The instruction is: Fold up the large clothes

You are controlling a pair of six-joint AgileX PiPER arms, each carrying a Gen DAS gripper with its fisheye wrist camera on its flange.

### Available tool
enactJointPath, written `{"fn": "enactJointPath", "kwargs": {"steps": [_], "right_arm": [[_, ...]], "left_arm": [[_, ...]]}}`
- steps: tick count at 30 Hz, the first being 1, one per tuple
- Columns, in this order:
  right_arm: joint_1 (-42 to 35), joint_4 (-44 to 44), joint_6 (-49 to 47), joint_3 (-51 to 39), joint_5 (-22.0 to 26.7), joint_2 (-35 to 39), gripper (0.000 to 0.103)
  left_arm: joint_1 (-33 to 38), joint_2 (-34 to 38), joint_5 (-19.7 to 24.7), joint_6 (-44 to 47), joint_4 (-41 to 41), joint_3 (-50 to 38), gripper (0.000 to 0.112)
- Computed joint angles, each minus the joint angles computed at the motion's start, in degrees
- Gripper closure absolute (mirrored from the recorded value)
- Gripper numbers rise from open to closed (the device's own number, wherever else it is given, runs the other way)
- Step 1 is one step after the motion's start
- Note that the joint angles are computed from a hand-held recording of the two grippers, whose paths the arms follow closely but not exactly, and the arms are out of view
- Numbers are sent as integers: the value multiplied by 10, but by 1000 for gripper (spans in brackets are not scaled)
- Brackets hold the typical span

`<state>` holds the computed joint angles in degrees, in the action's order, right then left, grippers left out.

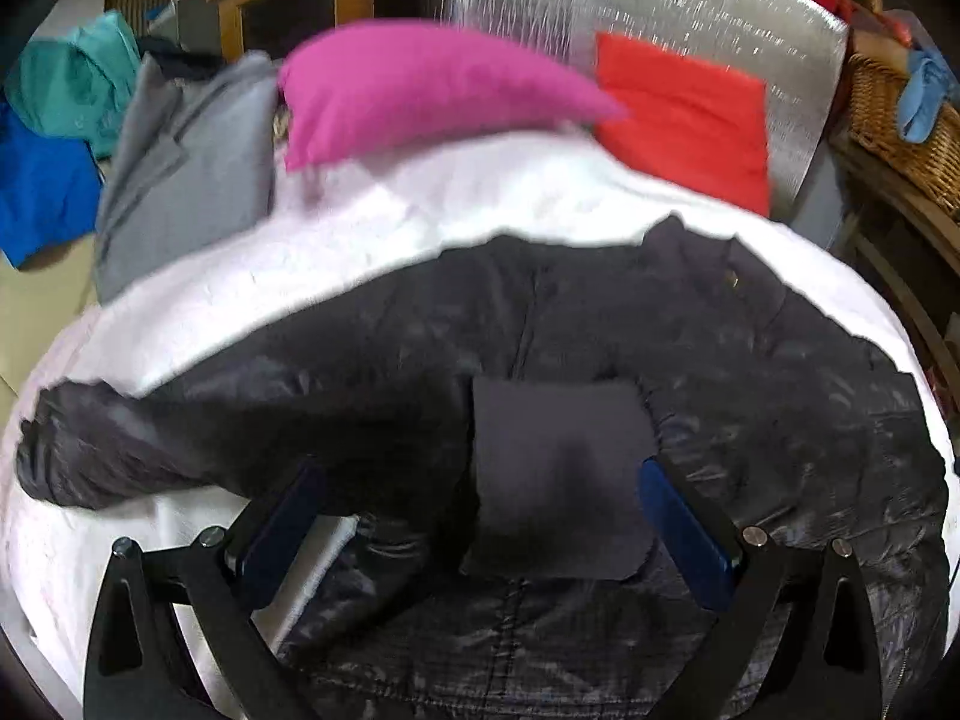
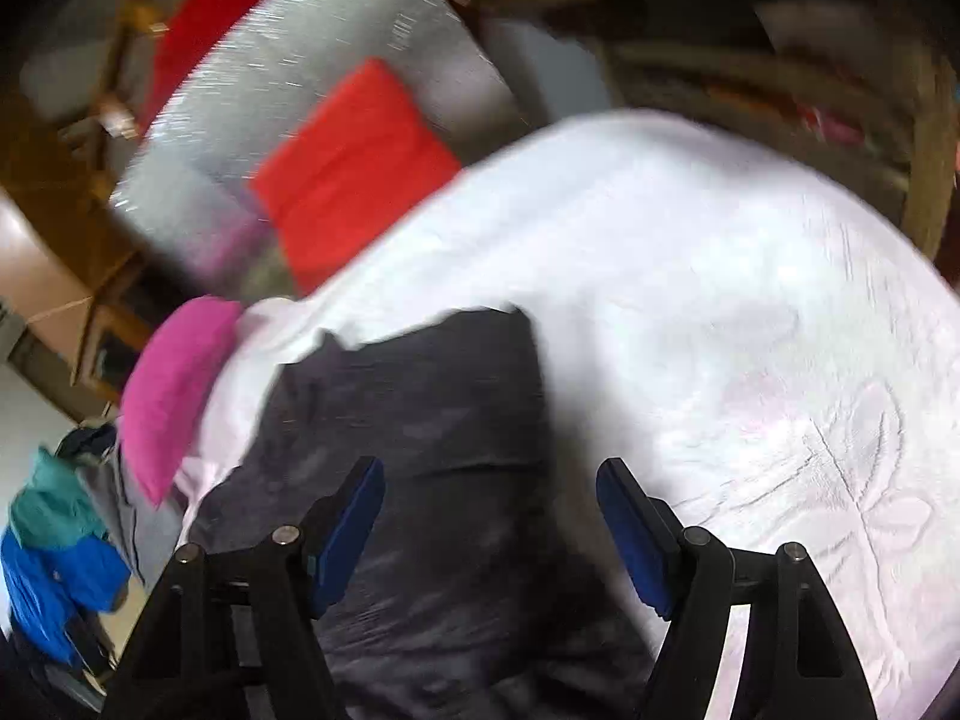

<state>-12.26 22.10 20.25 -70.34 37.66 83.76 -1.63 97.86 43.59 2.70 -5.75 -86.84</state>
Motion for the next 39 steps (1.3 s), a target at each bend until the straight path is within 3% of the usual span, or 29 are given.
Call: {"fn": "enactJointPath", "kwargs": {"steps": [3, 5, 6, 8, 9, 11, 15, 18, 20, 22, 24, 25, 26, 27, 29, 33, 36, 39], "right_arm": [[-33, 118, -116, -3, -10, 46, 26], [-31, 153, -156, -20, 4, 77, 27], [-19, 138, -149, -32, 9, 98, 30], [0, 126, -150, -26, 3, 113, 67], [15, 97, -129, -35, 6, 123, 68], [45, 10, -56, -33, -17, 102, 83], [80, -72, 22, -7, -76, 28, 85], [97, -153, 81, -25, -34, 54, 85], [97, -142, 91, -52, 15, 101, 80], [94, -131, 102, -62, 25, 104, 80], [99, -150, 132, -66, 27, 76, 71], [111, -190, 174, -50, 10, 48, 53], [120, -222, 204, -35, 3, 23, 25], [138, -268, 251, -21, -10, 0, 17], [180, -373, 350, 9, -42, -42, 16], [265, -492, 461, 17, -46, -68, 16], [304, -509, 491, 39, -55, -95, 16], [328, -505, 499, 51, -64, -108, 16]], "left_arm": [[-4, 7, -2, -4, 3, 0, 9], [-6, 11, -6, 3, -1, 1, 13], [-8, 15, -5, 3, 2, -1, 17], [-18, 21, -6, -18, 34, -1, 25], [-24, 25, -6, -34, 57, -2, 33], [-23, 27, -6, -40, 64, -4, 41], [-8, 34, 8, -27, 38, -17, 43], [-14, 31, 9, -34, 55, -14, 43], [-15, 26, 16, -28, 53, -13, 43], [-4, 16, 32, -7, 26, -15, 43], [17, -6, 39, 26, -13, -4, 42], [28, -16, 41, 37, -26, 2, 41], [42, -24, 43, 47, -37, 5, 40], [62, -36, 44, 58, -53, 12, 38], [103, -52, 41, 67, -76, 20, 37], [205, -66, 43, 50, -102, 19, 34], [293, -48, 55, 39, -149, 6, 32], [378, 25, 111, 23, -212, -69, 32]]}}
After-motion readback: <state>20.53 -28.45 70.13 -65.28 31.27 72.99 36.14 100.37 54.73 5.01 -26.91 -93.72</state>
